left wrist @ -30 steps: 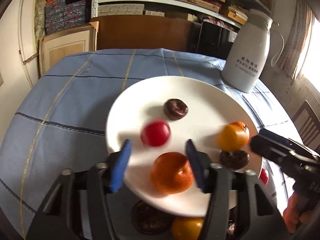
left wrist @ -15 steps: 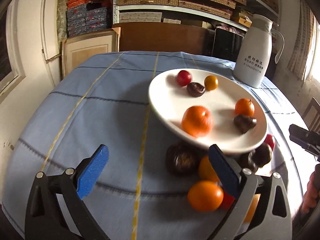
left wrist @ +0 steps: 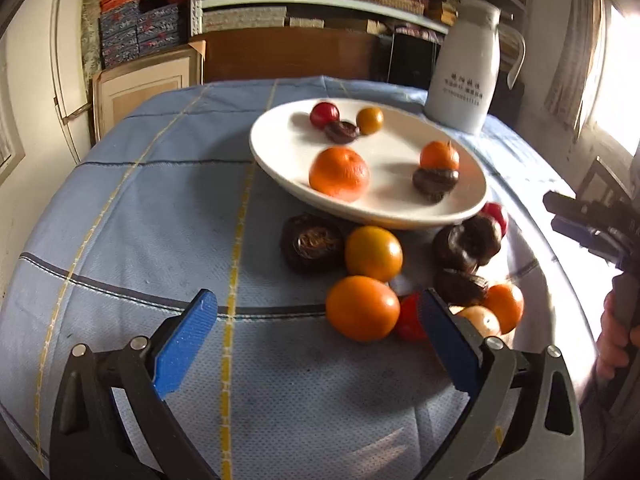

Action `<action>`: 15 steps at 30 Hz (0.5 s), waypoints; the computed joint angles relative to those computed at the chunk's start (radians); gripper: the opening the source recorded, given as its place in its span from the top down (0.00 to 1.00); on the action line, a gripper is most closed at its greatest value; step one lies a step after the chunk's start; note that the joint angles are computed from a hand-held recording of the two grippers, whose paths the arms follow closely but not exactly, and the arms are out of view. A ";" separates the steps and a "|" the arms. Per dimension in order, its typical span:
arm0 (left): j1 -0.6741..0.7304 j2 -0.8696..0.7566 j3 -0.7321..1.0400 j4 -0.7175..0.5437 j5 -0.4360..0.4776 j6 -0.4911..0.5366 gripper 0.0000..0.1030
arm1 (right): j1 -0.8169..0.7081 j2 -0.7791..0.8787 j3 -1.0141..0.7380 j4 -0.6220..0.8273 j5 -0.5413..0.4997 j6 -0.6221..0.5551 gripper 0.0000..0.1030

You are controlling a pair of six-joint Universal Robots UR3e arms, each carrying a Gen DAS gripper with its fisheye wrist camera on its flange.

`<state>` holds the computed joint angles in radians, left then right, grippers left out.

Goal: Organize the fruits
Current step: 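Grasp an orange with the left gripper while the right gripper grasps a red apple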

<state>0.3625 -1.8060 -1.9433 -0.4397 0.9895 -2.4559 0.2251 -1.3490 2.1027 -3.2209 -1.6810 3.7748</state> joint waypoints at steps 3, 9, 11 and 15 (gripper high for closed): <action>-0.018 -0.035 0.050 -0.039 0.053 -0.024 0.04 | 0.001 -0.001 -0.007 0.010 -0.002 -0.005 0.11; 0.027 -0.023 0.023 0.020 0.106 -0.095 0.04 | -0.011 -0.012 0.008 0.002 0.005 0.007 0.11; 0.050 -0.010 0.014 0.004 0.088 -0.087 0.04 | -0.012 -0.013 0.009 -0.001 0.009 0.001 0.11; 0.058 0.009 -0.005 -0.007 0.040 -0.032 0.04 | 0.004 -0.006 -0.007 0.005 0.009 -0.027 0.11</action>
<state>0.4207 -1.7969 -1.9480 -0.4464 1.0298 -2.4881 0.2289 -1.3547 2.0956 -3.2157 -1.6719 3.7478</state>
